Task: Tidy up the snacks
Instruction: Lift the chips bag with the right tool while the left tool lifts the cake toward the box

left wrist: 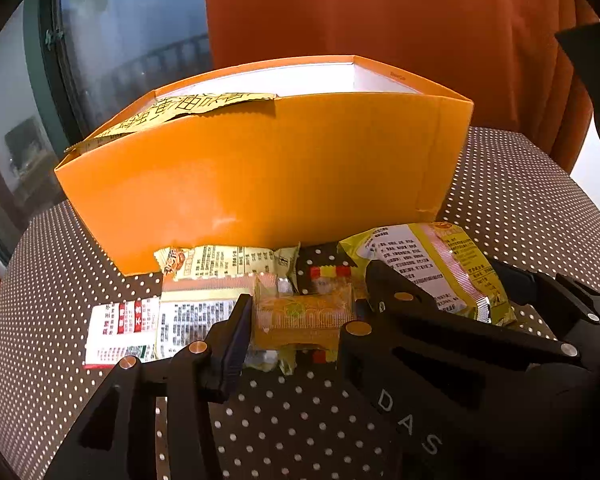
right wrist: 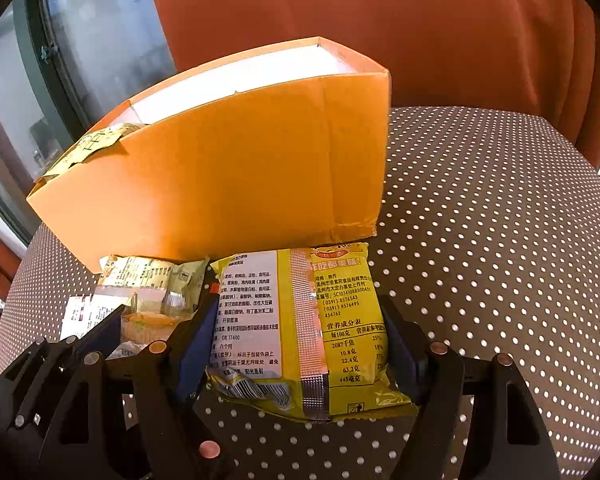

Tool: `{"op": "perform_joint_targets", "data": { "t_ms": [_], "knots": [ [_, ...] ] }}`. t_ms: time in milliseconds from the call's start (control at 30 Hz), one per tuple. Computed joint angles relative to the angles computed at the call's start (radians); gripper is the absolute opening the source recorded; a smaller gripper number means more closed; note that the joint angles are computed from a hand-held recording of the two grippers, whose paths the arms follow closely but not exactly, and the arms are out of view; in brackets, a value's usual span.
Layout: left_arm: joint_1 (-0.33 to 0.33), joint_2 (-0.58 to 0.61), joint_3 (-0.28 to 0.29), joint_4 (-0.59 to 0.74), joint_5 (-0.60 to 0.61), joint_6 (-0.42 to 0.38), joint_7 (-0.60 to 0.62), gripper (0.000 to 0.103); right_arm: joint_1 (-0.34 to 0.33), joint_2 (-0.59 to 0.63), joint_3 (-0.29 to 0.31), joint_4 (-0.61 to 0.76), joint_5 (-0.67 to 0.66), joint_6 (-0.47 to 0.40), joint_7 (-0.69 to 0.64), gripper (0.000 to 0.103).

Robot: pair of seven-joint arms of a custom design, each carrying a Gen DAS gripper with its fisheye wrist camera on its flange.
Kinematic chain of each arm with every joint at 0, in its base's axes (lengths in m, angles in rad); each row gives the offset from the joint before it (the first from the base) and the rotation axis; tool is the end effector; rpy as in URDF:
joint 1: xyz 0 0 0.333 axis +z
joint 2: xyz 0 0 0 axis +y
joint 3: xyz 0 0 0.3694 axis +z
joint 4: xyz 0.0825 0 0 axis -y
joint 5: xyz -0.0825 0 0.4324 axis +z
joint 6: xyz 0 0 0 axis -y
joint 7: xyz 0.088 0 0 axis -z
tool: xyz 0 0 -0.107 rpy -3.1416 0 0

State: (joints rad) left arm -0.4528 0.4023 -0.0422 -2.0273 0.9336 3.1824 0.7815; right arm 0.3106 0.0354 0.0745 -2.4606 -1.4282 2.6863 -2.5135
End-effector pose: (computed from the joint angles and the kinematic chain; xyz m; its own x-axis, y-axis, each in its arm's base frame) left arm 0.5596 -0.3840 0.3263 -0.5803 -0.8125 -0.0560 -0.5811 0.4612 -0.6706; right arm 0.4573 0.2196 0.2987 -0.4667 -0.8749 -0.1296 -0.6333 0.4329 -0.6415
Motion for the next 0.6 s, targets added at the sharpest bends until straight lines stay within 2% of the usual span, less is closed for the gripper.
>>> {"op": "perform_joint_targets", "data": {
  "t_ms": [200,300,333,400,467,533,567,600],
  "knots": [
    [-0.053,-0.039,0.064,-0.05,0.04,0.046,-0.042,0.051,0.02,-0.04,0.02,-0.03,0.037,-0.046,-0.005,0.077],
    [-0.112,-0.058,0.129,-0.07,0.067,0.074,-0.083,0.051,0.032,-0.043,0.033,-0.02,0.056,-0.079,-0.016,0.077],
    [-0.091,-0.057,0.109,-0.067,0.047,0.074,-0.058,0.051,0.035,-0.051,0.035,-0.027,0.055,-0.083,-0.013,0.077],
    [-0.104,-0.071,0.126,-0.082,0.042,0.088,-0.06,0.051,0.046,-0.054,0.046,-0.018,0.07,-0.106,-0.019,0.077],
    [-0.089,-0.084,0.112,-0.096,0.023,0.094,-0.044,0.051,0.053,-0.072,0.051,-0.028,0.069,-0.119,-0.018,0.077],
    [-0.123,-0.098,0.151,-0.113,0.005,0.112,-0.037,0.051,0.057,-0.088,0.055,-0.036,0.065,-0.128,-0.019,0.077],
    [-0.164,-0.109,0.196,-0.125,-0.006,0.125,-0.034,0.051,0.057,-0.099,0.057,-0.043,0.062,-0.132,-0.018,0.077],
    [-0.17,-0.12,0.206,-0.134,-0.016,0.132,-0.023,0.051,0.062,-0.103,0.064,-0.041,0.066,-0.144,-0.018,0.077]
  ]
}}
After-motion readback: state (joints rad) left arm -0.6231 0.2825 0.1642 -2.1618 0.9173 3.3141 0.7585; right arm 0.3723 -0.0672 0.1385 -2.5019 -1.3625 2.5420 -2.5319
